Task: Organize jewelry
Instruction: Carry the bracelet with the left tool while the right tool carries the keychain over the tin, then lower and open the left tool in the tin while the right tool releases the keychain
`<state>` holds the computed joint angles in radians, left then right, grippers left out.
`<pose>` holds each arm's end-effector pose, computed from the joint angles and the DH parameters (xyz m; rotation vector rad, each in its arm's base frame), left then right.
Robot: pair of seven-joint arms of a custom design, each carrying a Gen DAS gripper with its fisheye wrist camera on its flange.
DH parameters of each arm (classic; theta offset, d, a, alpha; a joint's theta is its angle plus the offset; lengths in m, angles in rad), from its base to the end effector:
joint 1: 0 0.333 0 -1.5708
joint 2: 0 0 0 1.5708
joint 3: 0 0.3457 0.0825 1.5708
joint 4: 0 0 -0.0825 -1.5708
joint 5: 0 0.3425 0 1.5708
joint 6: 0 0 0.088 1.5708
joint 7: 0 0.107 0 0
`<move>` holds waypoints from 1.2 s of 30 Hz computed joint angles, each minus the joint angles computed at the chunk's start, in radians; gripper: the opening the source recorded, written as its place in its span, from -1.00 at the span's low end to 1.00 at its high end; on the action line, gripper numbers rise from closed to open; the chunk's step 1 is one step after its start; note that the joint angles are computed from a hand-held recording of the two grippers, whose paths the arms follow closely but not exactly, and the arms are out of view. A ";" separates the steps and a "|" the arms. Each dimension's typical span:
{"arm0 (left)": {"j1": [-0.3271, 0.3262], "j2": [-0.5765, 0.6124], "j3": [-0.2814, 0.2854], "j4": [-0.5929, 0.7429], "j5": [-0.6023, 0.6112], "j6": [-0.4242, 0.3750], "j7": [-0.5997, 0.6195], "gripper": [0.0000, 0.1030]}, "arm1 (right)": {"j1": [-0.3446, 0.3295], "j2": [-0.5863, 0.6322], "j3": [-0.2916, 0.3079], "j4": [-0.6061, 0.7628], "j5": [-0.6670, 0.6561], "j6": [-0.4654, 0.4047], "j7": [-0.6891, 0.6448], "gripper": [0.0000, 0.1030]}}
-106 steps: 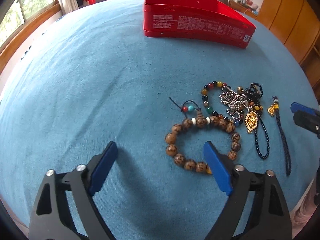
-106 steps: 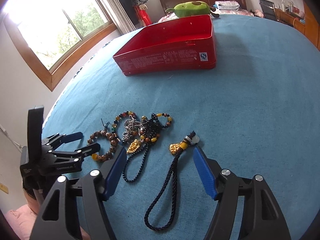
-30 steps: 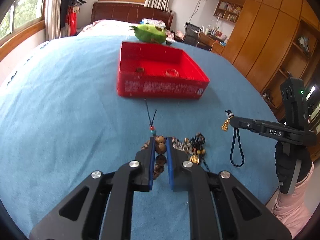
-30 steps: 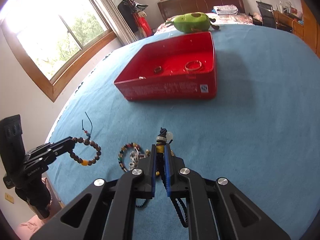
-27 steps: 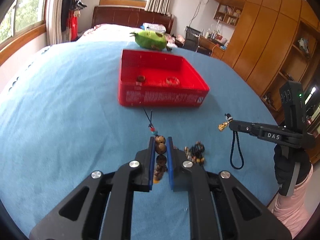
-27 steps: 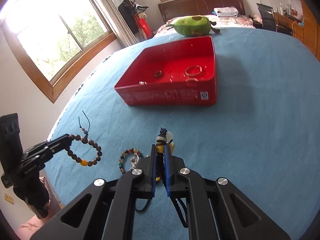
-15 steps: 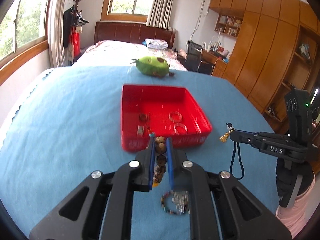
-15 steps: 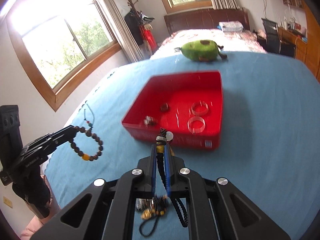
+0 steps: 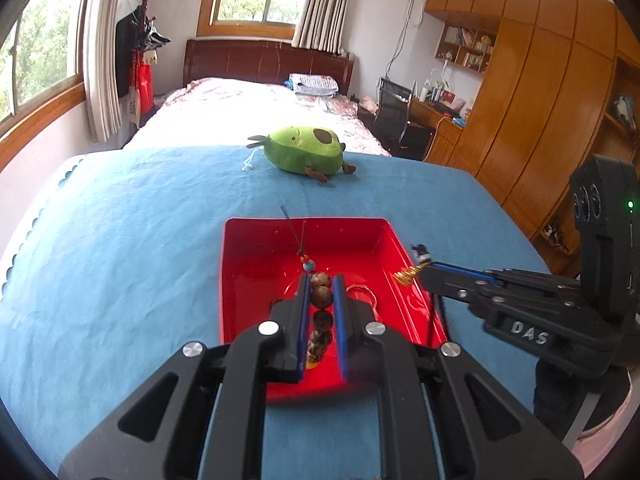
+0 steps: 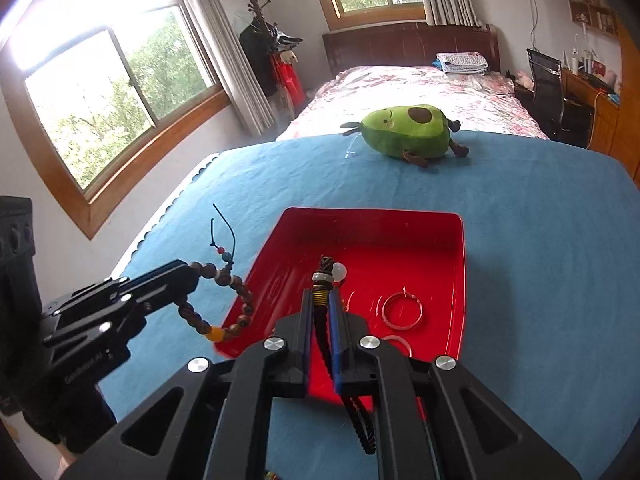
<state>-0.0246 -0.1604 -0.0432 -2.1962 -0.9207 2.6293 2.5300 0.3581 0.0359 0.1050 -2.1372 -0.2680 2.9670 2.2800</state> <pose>0.4980 -0.0157 0.5596 -1.5155 2.1474 -1.1194 0.4937 0.2658 0.5354 -1.6745 1.6797 -0.3736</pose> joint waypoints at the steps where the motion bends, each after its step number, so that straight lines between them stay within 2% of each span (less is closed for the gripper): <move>1: -0.002 0.024 -0.005 0.015 0.005 0.007 -0.007 -0.82 | -0.003 0.025 -0.005 0.024 -0.010 -0.008 0.005 -0.86; 11: 0.020 0.314 -0.075 0.220 0.188 0.021 -0.194 -0.82 | -0.062 0.246 0.020 0.200 0.135 -0.056 -0.142 -0.86; 16: 0.039 0.395 -0.098 0.282 0.272 0.009 -0.275 -0.82 | -0.082 0.312 0.035 0.254 0.186 -0.086 -0.182 -0.86; 19: 0.050 0.425 -0.110 0.310 0.300 -0.011 -0.298 -0.79 | -0.083 0.330 0.034 0.266 0.203 -0.092 -0.189 -0.74; 20: 0.052 0.432 -0.111 0.318 0.309 -0.022 -0.314 -0.78 | -0.079 0.332 0.030 0.268 0.202 -0.093 -0.185 -0.63; 25: 0.079 0.419 -0.128 0.316 0.290 -0.051 -0.290 -0.73 | -0.069 0.319 0.021 0.247 0.193 -0.084 -0.180 -0.63; 29: 0.095 0.349 -0.130 0.258 0.238 -0.050 -0.231 -0.72 | -0.055 0.279 0.009 0.205 0.171 -0.063 -0.160 -0.62; 36: 0.081 0.177 -0.088 0.084 0.143 0.004 -0.111 -0.04 | -0.043 0.136 0.024 0.041 0.162 0.012 -0.150 -0.62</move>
